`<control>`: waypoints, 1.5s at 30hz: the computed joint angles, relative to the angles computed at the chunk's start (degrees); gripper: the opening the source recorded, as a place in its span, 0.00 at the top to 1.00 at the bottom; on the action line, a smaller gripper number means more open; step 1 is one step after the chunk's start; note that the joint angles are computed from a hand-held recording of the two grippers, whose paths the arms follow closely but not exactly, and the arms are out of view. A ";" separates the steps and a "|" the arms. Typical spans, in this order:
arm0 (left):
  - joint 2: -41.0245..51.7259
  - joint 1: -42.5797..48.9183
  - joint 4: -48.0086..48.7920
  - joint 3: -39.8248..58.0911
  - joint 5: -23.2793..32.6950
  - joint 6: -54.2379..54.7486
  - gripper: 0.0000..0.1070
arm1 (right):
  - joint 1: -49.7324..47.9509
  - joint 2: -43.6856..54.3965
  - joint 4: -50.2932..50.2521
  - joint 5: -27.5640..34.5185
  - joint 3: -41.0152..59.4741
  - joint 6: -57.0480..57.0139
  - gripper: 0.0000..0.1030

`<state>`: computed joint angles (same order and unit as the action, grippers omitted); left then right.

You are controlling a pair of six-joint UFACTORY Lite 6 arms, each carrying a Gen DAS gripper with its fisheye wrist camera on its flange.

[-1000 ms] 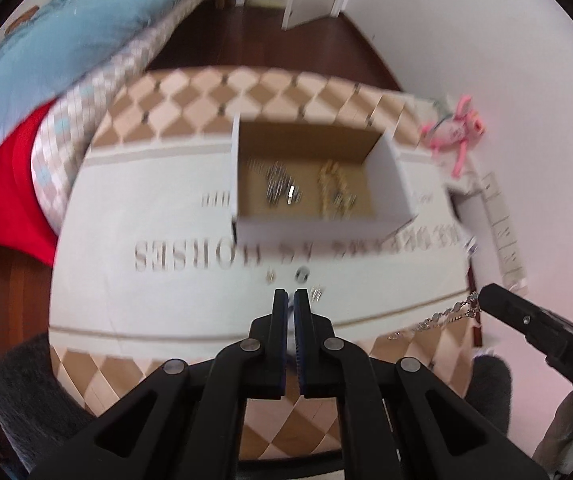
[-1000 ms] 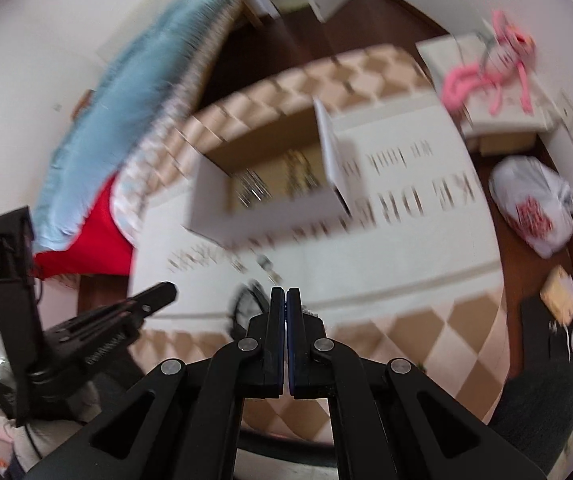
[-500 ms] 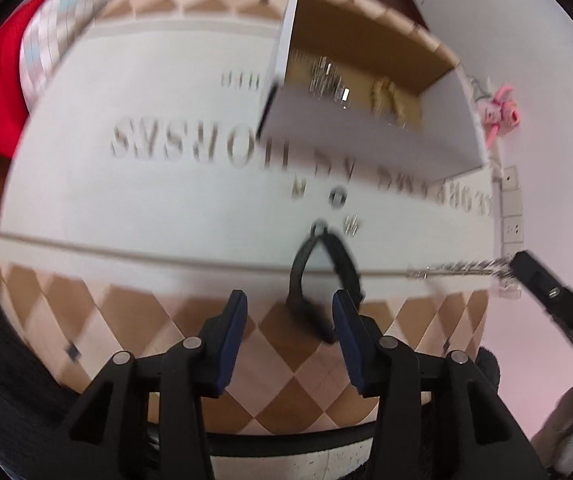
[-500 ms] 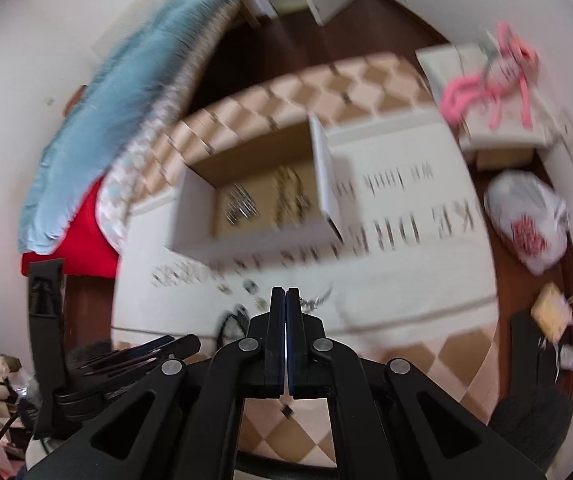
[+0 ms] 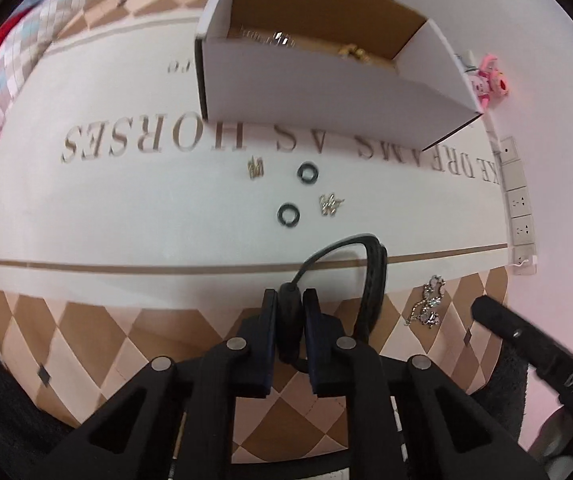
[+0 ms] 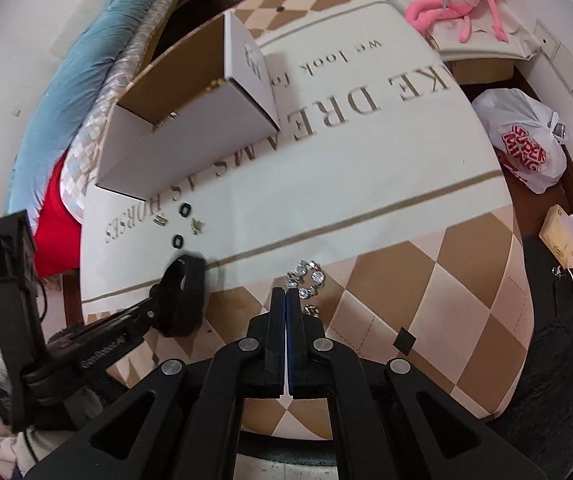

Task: Organize jewelry
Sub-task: 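Lift the watch band with the left gripper while the right lifts the bracelet, then lower both held pieces into the white box and open both grippers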

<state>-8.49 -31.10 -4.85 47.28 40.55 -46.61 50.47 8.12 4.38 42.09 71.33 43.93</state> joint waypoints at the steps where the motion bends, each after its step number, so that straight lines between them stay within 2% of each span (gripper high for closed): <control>1: -0.61 0.19 0.21 0.16 0.25 0.22 0.91 | -0.27 -0.39 0.60 0.18 0.43 -0.71 1.00; 7: -4.63 2.00 3.80 5.81 5.36 0.36 0.91 | -0.30 1.82 0.74 5.53 12.80 -3.17 1.00; 13: -3.35 4.17 9.96 15.94 10.32 1.51 0.91 | 0.24 14.15 -0.79 19.07 38.45 -9.43 1.00; 17: -2.19 4.09 11.88 12.95 8.73 0.50 0.91 | 0.18 16.59 -3.47 20.39 34.72 -7.68 0.98; 18: -1.88 3.73 11.77 11.40 7.90 -0.03 0.91 | 0.12 16.48 -3.41 19.03 31.42 -7.29 0.94; 19: -1.80 3.24 11.39 9.40 6.96 -0.64 0.91 | 0.32 16.66 -3.88 18.35 28.93 -6.45 0.84; 20: -1.89 2.86 10.76 7.18 5.97 -0.97 0.91 | 0.56 17.02 -4.39 17.68 26.81 -5.51 0.67; 22: -2.61 2.05 9.77 3.52 4.80 -1.74 0.91 | 0.81 16.60 -4.38 14.63 21.48 -3.87 0.53; 25: -3.18 1.38 8.63 -1.07 2.80 -2.40 0.91 | 1.76 17.46 -5.41 12.57 17.52 -1.93 0.51; 27: -3.70 1.19 8.62 -2.87 2.16 -3.16 0.91 | 3.89 17.51 -9.00 11.79 16.67 0.61 0.56; 30: -4.63 0.85 9.01 -4.11 2.04 -4.08 0.91 | 7.35 18.91 -15.63 14.01 18.13 4.82 0.93; 39: -8.74 1.16 9.22 0.69 6.76 -2.78 0.91 | 4.65 8.59 -8.50 9.22 12.74 3.69 0.95; 42: -8.73 1.97 9.13 5.62 8.69 -1.22 0.91 | 4.76 7.43 -8.59 11.98 18.65 3.11 0.95; 45: -7.24 4.64 7.65 11.95 10.25 2.52 0.91 | 4.53 10.45 -8.93 16.76 30.90 1.36 0.95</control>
<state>-15.73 -26.46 2.80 59.23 50.79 -44.10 55.00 18.56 -4.56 58.85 102.23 45.29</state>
